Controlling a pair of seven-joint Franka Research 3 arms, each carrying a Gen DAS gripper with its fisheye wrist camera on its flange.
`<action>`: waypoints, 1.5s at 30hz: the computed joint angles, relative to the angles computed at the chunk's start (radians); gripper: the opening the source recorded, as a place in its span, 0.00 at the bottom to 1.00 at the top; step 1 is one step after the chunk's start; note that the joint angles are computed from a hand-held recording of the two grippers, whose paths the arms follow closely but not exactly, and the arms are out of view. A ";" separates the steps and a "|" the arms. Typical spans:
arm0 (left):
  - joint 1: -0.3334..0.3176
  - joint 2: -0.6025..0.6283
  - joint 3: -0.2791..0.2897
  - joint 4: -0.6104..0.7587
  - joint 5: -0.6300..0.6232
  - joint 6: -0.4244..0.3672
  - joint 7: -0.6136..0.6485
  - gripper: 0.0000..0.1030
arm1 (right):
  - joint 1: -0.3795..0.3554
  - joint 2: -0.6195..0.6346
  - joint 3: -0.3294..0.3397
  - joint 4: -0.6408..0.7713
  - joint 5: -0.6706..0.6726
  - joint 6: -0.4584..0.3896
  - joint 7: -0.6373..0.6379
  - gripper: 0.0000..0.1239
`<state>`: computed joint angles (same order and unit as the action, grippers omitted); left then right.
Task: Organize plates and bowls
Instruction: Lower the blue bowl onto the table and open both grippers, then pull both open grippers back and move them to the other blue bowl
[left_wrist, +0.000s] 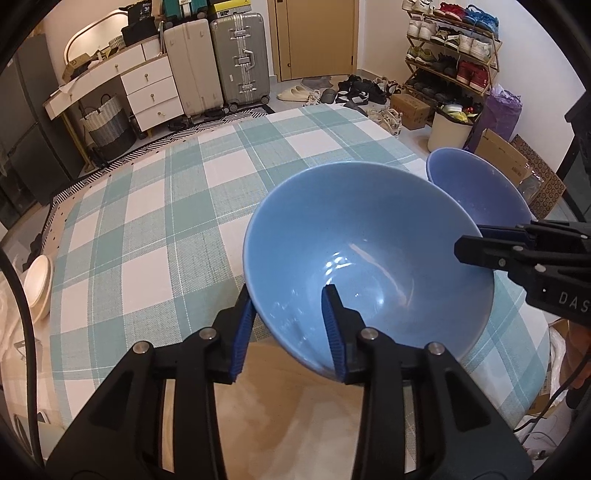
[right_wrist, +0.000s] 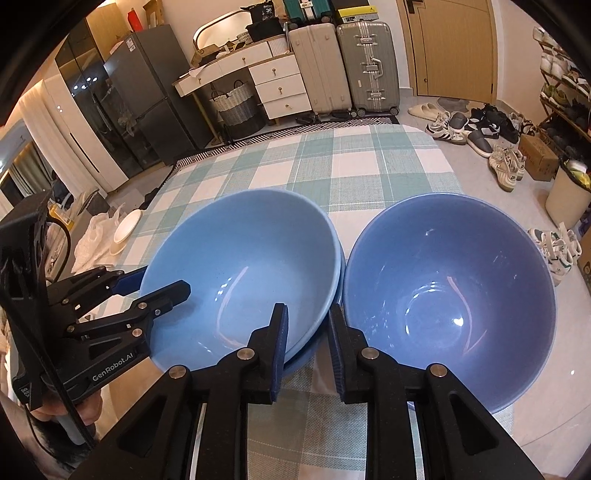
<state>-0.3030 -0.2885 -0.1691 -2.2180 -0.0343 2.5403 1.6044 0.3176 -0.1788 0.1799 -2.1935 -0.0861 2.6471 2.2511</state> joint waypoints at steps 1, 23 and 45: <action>0.000 0.002 0.002 0.002 -0.004 -0.003 0.002 0.34 | -0.001 0.000 0.000 0.000 -0.003 -0.004 0.000 0.20; -0.032 -0.060 0.050 -0.022 -0.235 -0.017 0.108 0.80 | -0.015 -0.052 0.014 -0.040 0.009 0.055 -0.059 0.75; -0.126 -0.127 0.007 -0.066 -0.195 0.069 -0.050 0.98 | -0.163 -0.360 0.086 -0.235 -0.063 0.056 0.047 0.83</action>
